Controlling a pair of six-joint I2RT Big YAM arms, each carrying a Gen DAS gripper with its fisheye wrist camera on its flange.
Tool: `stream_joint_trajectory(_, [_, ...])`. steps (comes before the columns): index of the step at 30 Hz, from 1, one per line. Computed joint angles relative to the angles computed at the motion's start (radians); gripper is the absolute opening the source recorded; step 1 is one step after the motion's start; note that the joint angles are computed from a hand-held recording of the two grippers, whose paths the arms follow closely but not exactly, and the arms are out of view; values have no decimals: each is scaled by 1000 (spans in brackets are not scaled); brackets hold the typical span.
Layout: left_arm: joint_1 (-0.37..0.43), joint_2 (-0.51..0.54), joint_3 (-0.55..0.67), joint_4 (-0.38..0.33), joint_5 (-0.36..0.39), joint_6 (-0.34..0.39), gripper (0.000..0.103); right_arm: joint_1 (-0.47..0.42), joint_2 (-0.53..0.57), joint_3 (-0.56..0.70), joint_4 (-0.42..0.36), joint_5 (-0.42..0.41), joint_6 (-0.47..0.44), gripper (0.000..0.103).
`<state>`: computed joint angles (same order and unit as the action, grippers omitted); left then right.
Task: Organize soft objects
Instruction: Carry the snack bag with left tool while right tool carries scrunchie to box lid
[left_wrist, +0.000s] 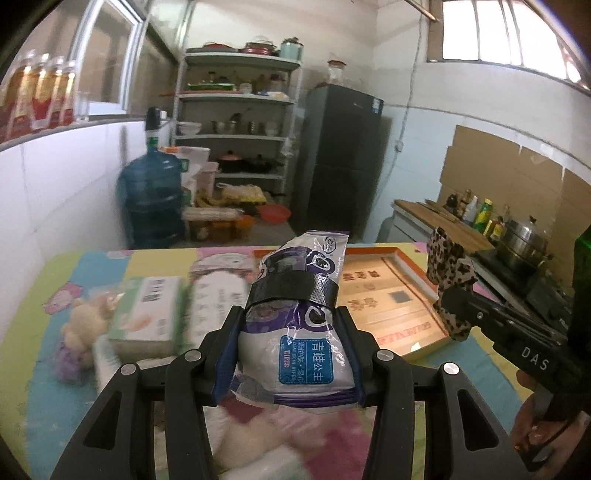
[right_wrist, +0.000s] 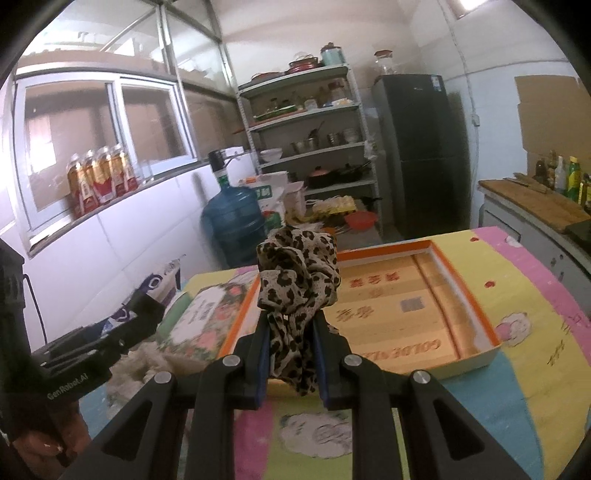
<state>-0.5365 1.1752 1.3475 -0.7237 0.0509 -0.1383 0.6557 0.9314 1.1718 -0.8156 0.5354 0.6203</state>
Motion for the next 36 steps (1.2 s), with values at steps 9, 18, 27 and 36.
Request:
stream_joint_trajectory(9, [-102,135,99,-17,-49,-38,50,-161,-44,-42,11,-106,-52,21])
stream_joint_trajectory(18, [-161,264,175,-43,-100,-80,50,-311,-39,-79,17,-245,-87,21])
stream_joint_trajectory(27, [-186,344,226,-62,-135,-132,50,-397,-9,-89,9,-337,-129,21])
stream_joint_trajectory(36, [-198,394,257,-102,-167,-141,52,-427,38,-80,-25,-400,-148,22])
